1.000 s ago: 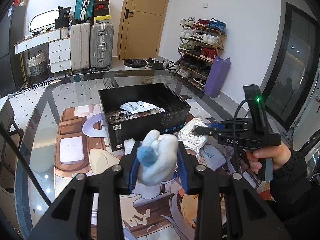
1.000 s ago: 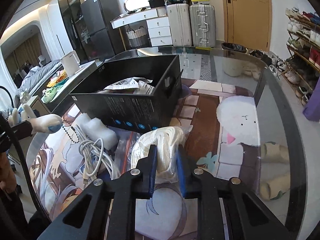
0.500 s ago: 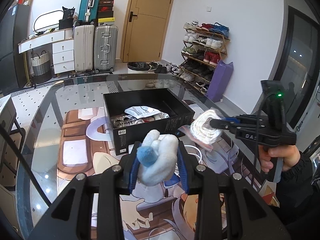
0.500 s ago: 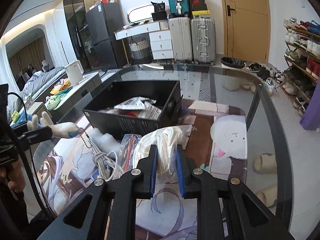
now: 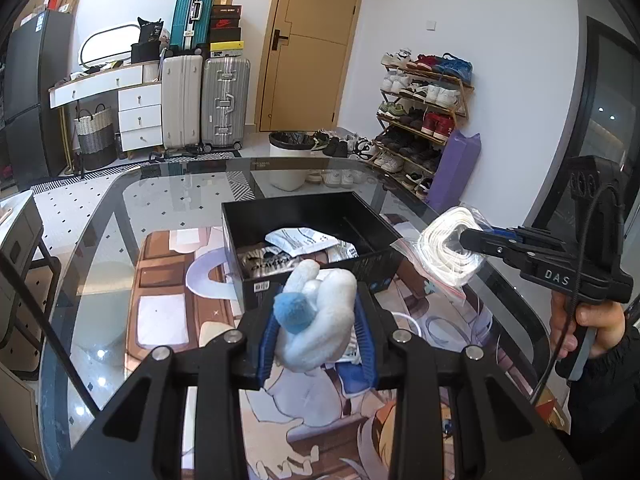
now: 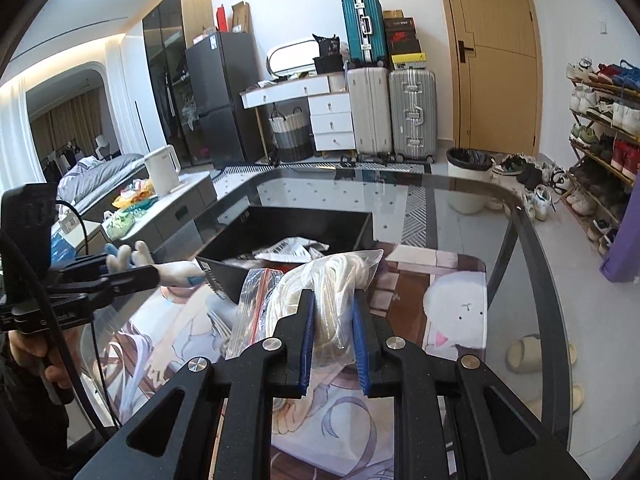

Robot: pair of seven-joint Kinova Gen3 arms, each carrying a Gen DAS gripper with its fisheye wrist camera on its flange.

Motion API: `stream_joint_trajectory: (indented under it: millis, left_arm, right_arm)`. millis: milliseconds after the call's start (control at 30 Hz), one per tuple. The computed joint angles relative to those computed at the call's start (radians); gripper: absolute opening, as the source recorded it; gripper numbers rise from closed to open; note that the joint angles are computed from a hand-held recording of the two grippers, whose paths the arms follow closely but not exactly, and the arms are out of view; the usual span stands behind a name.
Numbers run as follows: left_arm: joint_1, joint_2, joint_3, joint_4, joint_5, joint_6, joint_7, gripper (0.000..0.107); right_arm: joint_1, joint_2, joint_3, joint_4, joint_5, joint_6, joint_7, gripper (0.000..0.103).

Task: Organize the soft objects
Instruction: 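Grasp the clear bag of white rope with the right tool, then carry the plush toy and rope bag over the black box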

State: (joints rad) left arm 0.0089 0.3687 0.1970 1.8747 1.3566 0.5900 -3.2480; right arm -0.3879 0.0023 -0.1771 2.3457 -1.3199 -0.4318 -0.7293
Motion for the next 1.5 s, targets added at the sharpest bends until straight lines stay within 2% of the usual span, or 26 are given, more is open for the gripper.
stream_joint_trajectory:
  millis: [600, 767, 900, 1100, 1233, 1500]
  left_arm:
    - [0.066, 0.014, 0.01, -0.03, 0.084, -0.128, -0.047, 0.033]
    - [0.081, 0.029, 0.011, -0.054, 0.101, -0.153, -0.044, 0.033]
    - [0.089, 0.042, 0.011, -0.07, 0.122, -0.169, -0.057, 0.033]
    - [0.099, 0.066, 0.018, -0.102, 0.12, -0.194, -0.02, 0.033]
    - [0.097, 0.082, 0.024, -0.111, 0.154, -0.203, -0.029, 0.033]
    - [0.133, 0.114, -0.009, -0.135, 0.208, -0.218, -0.049, 0.033]
  right_arm:
    - [0.001, -0.012, -0.017, -0.013, 0.091, -0.028, -0.068, 0.017]
    - [0.003, 0.004, -0.004, -0.035, 0.099, -0.022, -0.063, 0.017]
    - [0.0, 0.023, 0.01, -0.046, 0.145, -0.026, -0.102, 0.017]
    - [-0.009, 0.064, 0.043, -0.083, 0.156, -0.037, -0.1, 0.017]
    - [-0.028, 0.105, 0.068, -0.126, 0.107, -0.045, -0.039, 0.017]
    - [-0.053, 0.188, 0.111, -0.207, 0.045, -0.036, 0.044, 0.017]
